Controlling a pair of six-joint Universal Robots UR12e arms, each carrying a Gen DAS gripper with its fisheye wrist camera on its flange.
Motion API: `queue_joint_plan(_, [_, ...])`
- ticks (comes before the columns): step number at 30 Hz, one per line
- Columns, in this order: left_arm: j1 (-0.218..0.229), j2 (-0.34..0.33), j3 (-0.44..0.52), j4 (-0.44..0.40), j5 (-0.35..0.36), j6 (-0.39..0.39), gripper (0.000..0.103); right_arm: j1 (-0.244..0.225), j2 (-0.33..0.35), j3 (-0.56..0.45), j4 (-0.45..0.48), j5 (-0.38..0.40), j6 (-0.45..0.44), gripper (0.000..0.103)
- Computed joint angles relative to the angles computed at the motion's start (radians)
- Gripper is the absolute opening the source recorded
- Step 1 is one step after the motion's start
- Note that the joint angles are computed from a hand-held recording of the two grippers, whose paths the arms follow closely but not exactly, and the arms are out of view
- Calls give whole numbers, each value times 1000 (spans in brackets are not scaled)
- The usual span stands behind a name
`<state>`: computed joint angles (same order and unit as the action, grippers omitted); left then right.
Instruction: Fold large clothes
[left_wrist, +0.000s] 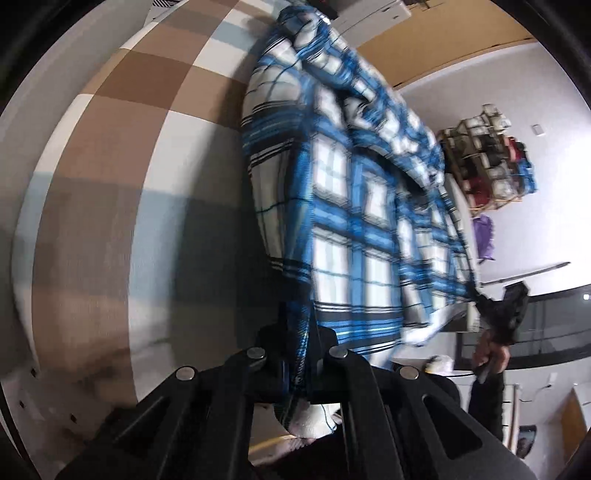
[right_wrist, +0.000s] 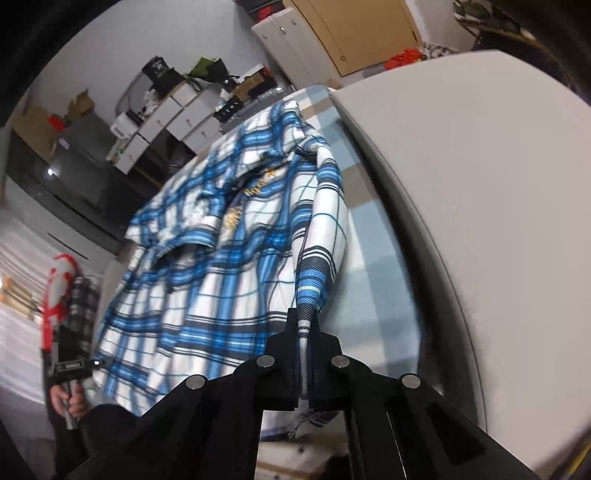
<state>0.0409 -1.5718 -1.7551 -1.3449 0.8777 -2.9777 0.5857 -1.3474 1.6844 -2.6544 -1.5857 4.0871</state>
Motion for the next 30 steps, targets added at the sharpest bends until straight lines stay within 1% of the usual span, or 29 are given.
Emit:
queue_joint_plan(2, [13,25,-7,-41,-49,20,0,-1,-19,18,-23,28,26,2])
queue_joint_plan(4, [23,37,3,-86,-105,36,0,-9,-35,29,-52,77,52,2])
queue_joint_plan(6, [23,28,34,-102,-159,32,0,-19,-38,10,-46,99,61,2])
queue_joint_plan(7, [19,18,51,-91,-175,22,0,-27,-38,-7,-47,110,62,2])
queue_joint_plan(9, [9,-20,101,-20,-218,-59,0,-42,-27,-49,-48,133,71,2])
queue_joint_plan(10, [8,-48,128,3,-246,-97,0,-55,-16,-86,-28,145,63,2])
queue_joint_plan(11, [2,-80,160,52,-267,-160,0,-66,1,-135,17,147,45,2])
queue_joint_plan(12, [-4,-116,190,129,-277,-258,0,-74,17,-181,69,140,30,2])
queue_joint_plan(13, [-11,-145,213,183,-282,-333,0,-82,33,-225,120,134,23,2])
queue_joint_plan(14, [-19,-188,256,229,-274,-403,0,-99,57,-277,171,144,24,2])
queue_joint_plan(15, [-27,-224,293,266,-254,-464,0,-120,86,-334,229,165,39,2])
queue_joint_plan(16, [-34,-275,347,295,-232,-546,0,-136,110,-379,278,177,49,2])
queue_joint_plan(17, [-42,-312,386,299,-217,-586,0,-151,141,-433,332,181,51,2])
queue_joint_plan(18, [-48,-346,426,284,-202,-598,0,-169,189,-515,417,177,40,3])
queue_joint_plan(19, [-52,-381,461,279,-173,-647,0,-176,218,-564,470,178,34,3])
queue_joint_plan(20, [-55,-413,490,263,-158,-684,0,-193,265,-629,532,192,40,3])
queue_joint_plan(22, [-61,-463,540,210,-166,-695,0,-217,302,-673,602,219,41,3])
queue_joint_plan(23, [-64,-483,563,188,-156,-698,0,-229,321,-691,625,231,53,4])
queue_joint_plan(24, [-67,-503,587,164,-138,-699,0,-243,349,-711,623,253,76,6])
queue_joint_plan(25, [-68,-515,599,151,-129,-710,0,-251,361,-715,626,268,86,6])
queue_joint_plan(26, [-68,-520,602,161,-133,-739,0,-258,378,-728,640,271,106,7])
queue_joint_plan(27, [-63,-527,593,187,-146,-774,0,-263,383,-724,632,273,127,8])
queue_joint_plan(29, [-56,-524,592,162,-147,-770,0,-274,391,-705,586,291,175,11])
queue_joint_plan(30, [-53,-519,582,168,-154,-770,1,-276,397,-704,570,278,182,17])
